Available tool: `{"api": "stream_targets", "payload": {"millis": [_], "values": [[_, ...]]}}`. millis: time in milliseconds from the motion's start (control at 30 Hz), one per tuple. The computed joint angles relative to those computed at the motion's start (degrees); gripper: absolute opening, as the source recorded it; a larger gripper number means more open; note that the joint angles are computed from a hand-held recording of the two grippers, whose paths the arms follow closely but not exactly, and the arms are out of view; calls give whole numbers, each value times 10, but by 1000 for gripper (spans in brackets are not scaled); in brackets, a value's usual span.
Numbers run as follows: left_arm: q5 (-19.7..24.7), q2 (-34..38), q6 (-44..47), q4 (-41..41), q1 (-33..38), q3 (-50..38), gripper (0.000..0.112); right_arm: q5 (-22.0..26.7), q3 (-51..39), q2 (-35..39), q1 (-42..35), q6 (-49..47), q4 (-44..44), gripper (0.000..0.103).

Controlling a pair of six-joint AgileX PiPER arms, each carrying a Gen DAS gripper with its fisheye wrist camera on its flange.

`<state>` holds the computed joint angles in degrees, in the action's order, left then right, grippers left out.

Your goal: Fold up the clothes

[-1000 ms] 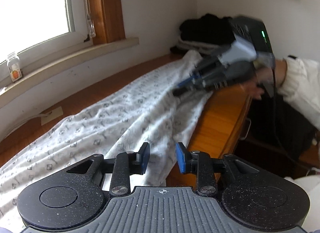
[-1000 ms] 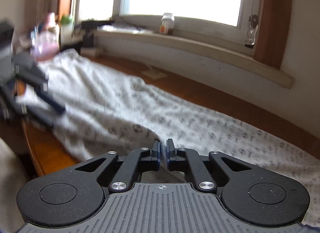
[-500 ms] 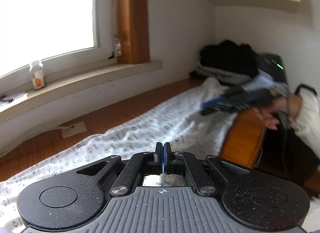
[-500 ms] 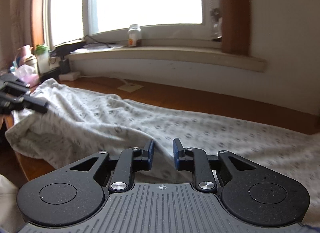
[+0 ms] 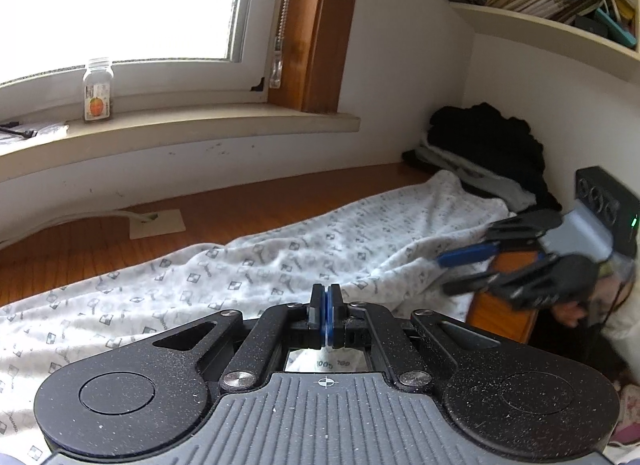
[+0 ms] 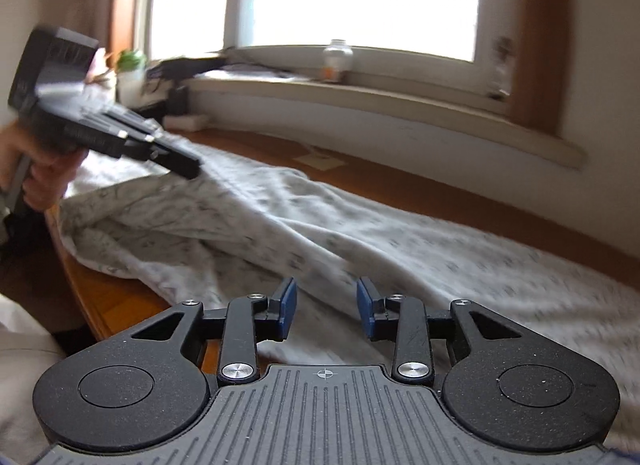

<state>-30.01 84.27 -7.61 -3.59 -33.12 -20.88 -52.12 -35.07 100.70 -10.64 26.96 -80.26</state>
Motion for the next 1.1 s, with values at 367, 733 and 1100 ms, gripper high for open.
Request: {"api": "stream_targets", "payload": {"millis": [367,733,1100], "values": [[-6,-17,26,-47,-23,8,1,67,34,-6,97,-194,175,29],[11,-51,-5,-12,-38,28,2,-4,-11,-96,-29,102,-130,5],[-13,19,315,-344,-203,-48,54,16,-37,-56,13,136,-70,5]]}}
